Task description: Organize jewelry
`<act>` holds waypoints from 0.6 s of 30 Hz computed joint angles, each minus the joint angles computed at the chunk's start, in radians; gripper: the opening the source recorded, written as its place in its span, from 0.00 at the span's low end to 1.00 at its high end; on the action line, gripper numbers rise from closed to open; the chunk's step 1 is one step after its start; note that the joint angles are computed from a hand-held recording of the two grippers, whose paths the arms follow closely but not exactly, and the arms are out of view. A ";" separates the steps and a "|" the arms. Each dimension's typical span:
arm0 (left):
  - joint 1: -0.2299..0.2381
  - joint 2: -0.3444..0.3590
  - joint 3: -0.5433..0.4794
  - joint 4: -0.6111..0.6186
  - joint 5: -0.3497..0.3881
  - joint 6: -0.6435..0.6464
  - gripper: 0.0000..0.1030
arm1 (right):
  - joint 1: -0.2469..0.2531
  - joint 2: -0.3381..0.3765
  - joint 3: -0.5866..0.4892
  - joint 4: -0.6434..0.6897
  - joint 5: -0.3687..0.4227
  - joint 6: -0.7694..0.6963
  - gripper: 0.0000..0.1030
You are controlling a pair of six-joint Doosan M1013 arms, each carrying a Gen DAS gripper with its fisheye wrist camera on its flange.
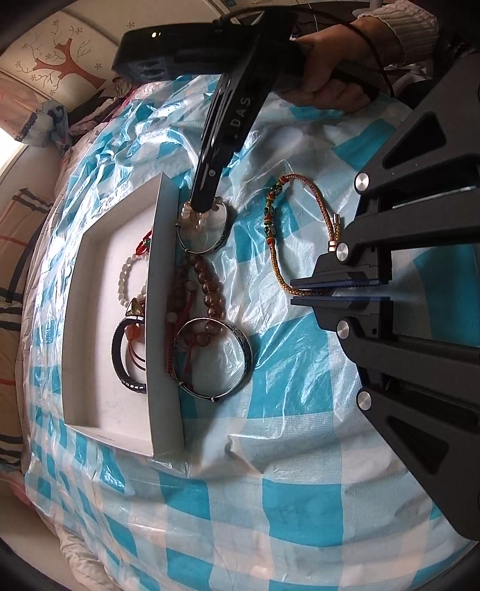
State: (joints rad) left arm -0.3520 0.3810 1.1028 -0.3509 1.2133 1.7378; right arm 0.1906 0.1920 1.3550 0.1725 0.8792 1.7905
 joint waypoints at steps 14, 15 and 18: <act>0.004 -0.054 -0.003 -0.044 -0.046 0.013 0.03 | -0.003 -0.146 0.098 0.154 -0.159 -0.021 0.08; 0.003 -0.060 -0.003 -0.047 -0.052 0.015 0.03 | 0.001 -0.153 0.099 0.148 -0.164 -0.016 0.08; 0.003 -0.079 0.001 -0.057 -0.068 0.020 0.03 | 0.020 -0.172 0.101 0.104 -0.174 0.010 0.08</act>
